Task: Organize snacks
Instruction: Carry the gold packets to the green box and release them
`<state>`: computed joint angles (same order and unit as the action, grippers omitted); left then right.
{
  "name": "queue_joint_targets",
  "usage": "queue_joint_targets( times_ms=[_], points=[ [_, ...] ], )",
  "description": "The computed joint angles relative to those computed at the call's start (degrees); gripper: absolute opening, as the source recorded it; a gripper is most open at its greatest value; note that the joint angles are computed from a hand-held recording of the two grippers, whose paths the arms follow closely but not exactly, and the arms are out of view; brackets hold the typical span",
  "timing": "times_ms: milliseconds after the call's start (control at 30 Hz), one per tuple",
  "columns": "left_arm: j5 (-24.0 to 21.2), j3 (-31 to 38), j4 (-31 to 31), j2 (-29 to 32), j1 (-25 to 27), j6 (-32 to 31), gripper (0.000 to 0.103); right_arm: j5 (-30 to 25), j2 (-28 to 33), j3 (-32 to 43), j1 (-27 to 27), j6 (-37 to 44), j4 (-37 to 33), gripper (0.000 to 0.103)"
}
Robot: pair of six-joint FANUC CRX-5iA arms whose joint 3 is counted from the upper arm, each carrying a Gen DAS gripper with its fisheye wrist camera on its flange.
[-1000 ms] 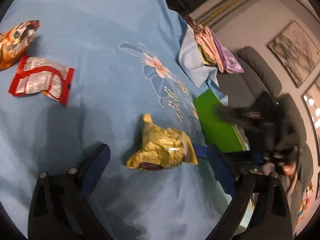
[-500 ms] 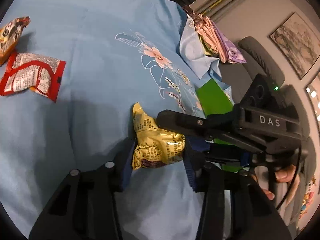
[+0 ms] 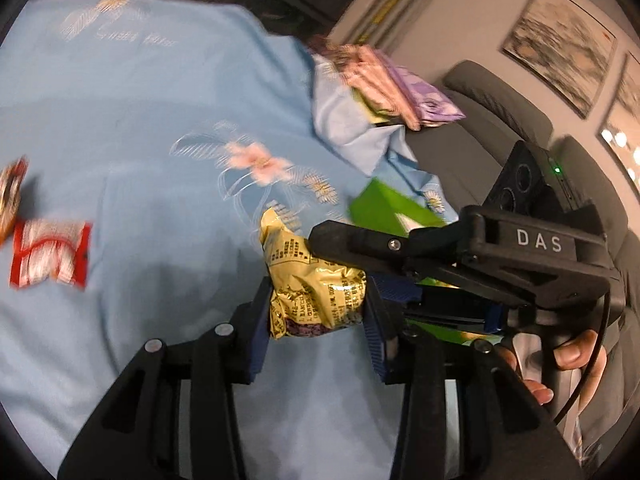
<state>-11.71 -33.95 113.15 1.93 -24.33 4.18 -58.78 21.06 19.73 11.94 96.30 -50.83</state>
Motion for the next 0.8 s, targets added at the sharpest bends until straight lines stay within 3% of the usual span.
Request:
queue_joint_targets(
  times_ms=[167,300,567,800],
  points=[
    [-0.7,6.0,-16.5,3.0,0.2,11.0,0.041,1.2,-3.1,-2.3,-5.3,3.4,-4.5,0.039],
    [-4.6,12.0,-30.0,7.3,1.1,21.9,0.041,3.3,-5.0,-4.3,-8.9,4.1,-4.8,0.039],
    [-11.4,23.5,-48.7,15.3,0.5,38.8,0.041,3.4,-5.4,-6.7,-15.1,2.6,-5.0,0.039],
    [-15.6,29.8,-55.9,19.8,0.2,46.6,0.041,3.4,-5.2,-7.5,-17.6,0.6,-4.1,0.039]
  ],
)
